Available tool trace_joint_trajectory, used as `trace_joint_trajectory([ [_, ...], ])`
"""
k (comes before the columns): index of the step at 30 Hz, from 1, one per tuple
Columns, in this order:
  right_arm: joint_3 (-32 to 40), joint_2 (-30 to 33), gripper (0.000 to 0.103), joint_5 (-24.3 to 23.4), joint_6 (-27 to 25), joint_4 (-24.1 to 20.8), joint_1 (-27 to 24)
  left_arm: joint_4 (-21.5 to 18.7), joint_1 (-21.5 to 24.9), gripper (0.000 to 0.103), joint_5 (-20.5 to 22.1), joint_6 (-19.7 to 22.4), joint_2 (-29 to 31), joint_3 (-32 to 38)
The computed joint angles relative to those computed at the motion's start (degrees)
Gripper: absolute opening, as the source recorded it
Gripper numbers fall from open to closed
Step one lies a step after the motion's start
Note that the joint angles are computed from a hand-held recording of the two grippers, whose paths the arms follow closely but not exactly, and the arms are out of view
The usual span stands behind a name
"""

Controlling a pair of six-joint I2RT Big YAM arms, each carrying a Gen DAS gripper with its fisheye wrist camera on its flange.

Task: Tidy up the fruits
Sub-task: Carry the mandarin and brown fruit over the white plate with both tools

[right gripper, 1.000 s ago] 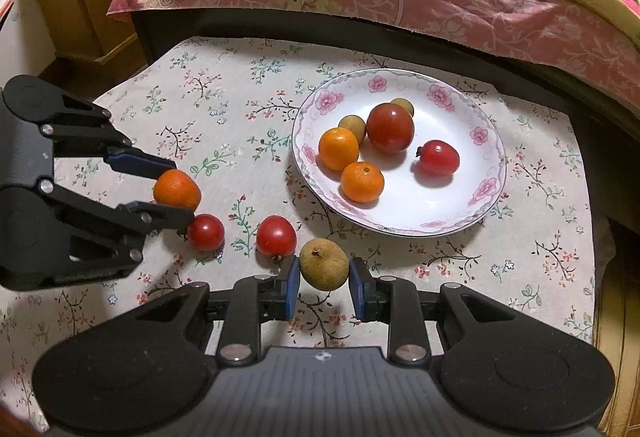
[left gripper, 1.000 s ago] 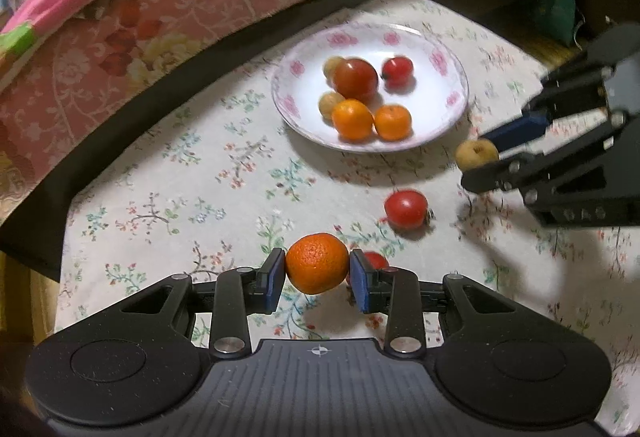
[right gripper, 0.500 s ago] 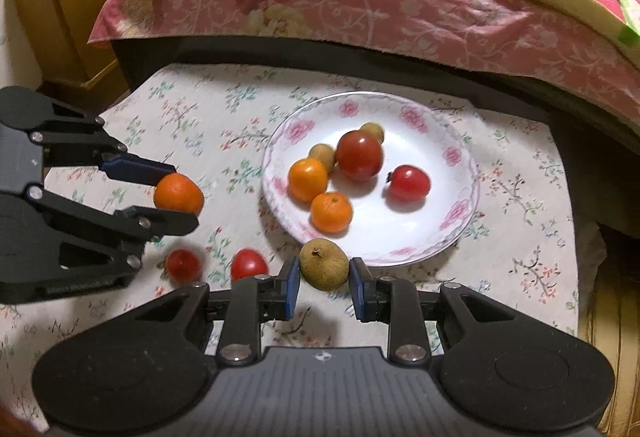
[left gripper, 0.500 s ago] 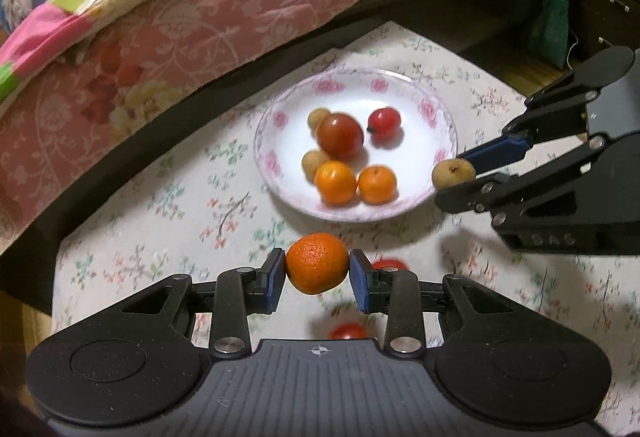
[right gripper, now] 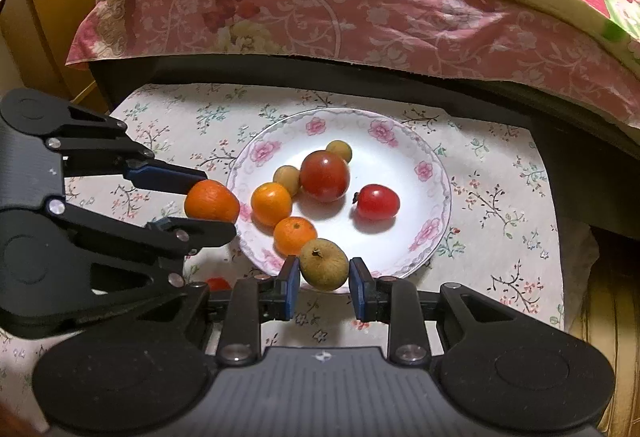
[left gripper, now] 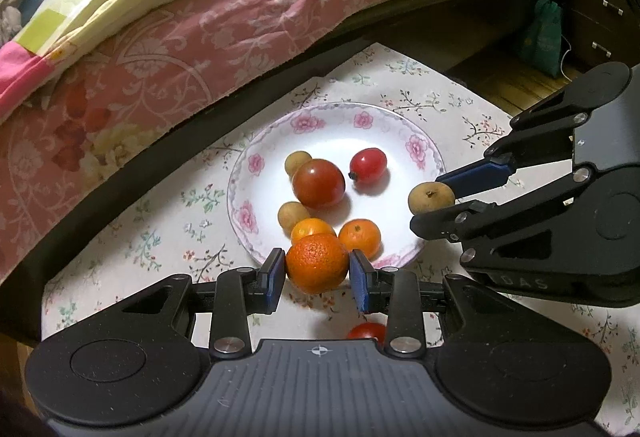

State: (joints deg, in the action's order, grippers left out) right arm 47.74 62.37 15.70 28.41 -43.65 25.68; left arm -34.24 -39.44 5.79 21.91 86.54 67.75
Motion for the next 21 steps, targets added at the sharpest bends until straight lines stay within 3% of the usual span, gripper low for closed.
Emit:
trace_joint_trajectory([
  [21, 0.2, 1.9, 0.027, -1.8, -2.1, 2.1, -4.3, 0.6, -0.9, 0.043, -1.1, -0.5, 3.5, 3.0],
])
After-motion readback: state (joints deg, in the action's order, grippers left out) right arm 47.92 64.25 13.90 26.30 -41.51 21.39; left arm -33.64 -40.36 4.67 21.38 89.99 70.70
